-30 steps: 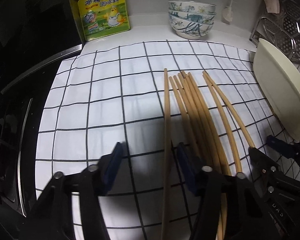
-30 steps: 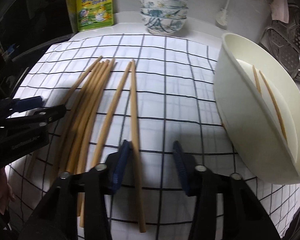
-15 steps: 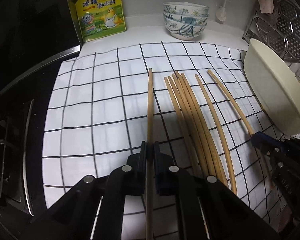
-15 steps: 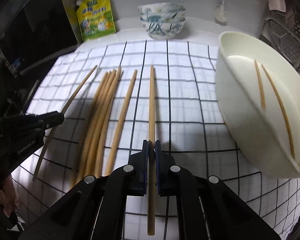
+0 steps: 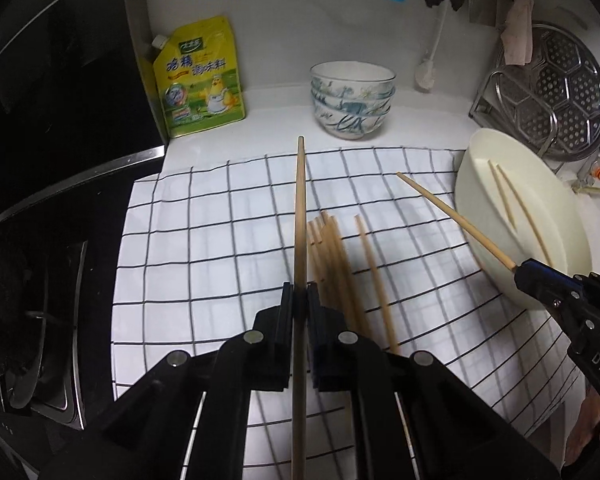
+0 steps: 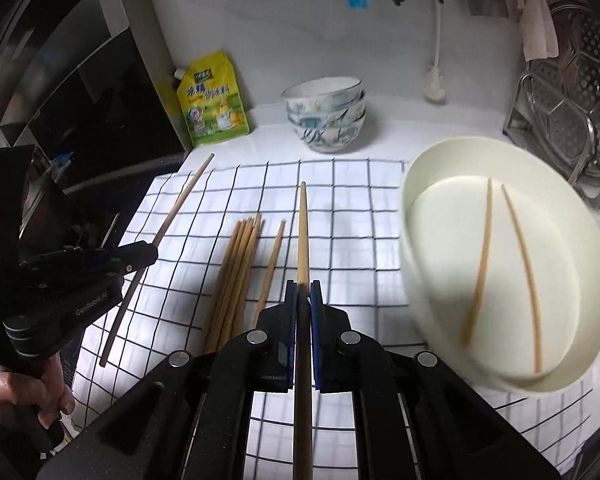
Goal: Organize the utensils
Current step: 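Carry both chopsticks into the cream basin and open both grippers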
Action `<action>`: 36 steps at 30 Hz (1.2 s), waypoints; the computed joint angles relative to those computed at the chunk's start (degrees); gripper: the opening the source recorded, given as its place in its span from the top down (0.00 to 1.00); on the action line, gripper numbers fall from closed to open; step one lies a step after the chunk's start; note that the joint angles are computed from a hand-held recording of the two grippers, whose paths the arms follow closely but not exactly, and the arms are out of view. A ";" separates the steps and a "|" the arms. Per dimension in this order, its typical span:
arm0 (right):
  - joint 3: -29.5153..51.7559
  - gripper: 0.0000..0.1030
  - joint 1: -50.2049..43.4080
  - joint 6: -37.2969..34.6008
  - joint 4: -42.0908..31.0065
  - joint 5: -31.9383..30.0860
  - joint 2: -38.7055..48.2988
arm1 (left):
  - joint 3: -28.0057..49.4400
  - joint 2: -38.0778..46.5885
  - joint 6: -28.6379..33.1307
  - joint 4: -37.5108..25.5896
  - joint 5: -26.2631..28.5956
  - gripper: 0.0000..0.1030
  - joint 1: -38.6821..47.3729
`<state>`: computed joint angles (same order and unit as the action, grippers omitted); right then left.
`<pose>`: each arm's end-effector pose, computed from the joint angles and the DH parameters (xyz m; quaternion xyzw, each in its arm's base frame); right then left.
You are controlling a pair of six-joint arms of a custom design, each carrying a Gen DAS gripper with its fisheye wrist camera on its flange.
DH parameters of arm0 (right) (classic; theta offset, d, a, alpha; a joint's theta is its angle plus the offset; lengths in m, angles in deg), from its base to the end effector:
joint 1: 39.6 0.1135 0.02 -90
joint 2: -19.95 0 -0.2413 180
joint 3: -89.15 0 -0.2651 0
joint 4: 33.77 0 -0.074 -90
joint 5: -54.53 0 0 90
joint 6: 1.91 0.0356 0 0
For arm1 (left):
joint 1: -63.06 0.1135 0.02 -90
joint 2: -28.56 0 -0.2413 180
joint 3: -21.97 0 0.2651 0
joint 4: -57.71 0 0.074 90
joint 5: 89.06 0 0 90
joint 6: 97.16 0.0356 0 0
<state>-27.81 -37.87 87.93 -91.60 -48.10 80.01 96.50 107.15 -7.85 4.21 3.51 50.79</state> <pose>0.2266 0.0146 0.2475 -0.0488 0.9469 0.1090 0.2987 0.2884 -0.0644 0.2388 0.1031 0.9544 -0.0529 0.2750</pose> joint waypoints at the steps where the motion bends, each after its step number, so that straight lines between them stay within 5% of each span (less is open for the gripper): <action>1: 0.69 0.94 -1.05 -0.76 -0.69 -0.55 0.14 | 1.16 0.56 -0.82 -0.56 0.09 0.93 -0.78; 12: 5.50 0.94 -22.42 -11.14 -5.50 -11.70 0.55 | 9.42 3.77 -7.20 -2.03 -3.27 0.93 -11.95; 22: 13.10 0.94 -42.71 -22.94 -6.64 -19.30 13.72 | 24.81 17.72 -12.36 -1.96 -6.61 0.93 -25.39; 36: 22.14 0.94 -46.01 -26.14 -3.02 -18.55 32.68 | 52.69 45.70 -14.27 -8.81 -8.43 0.93 -33.20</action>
<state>-5.68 -83.88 61.79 -94.62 -66.66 112.69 149.18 152.85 -22.12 -4.60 -4.92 17.59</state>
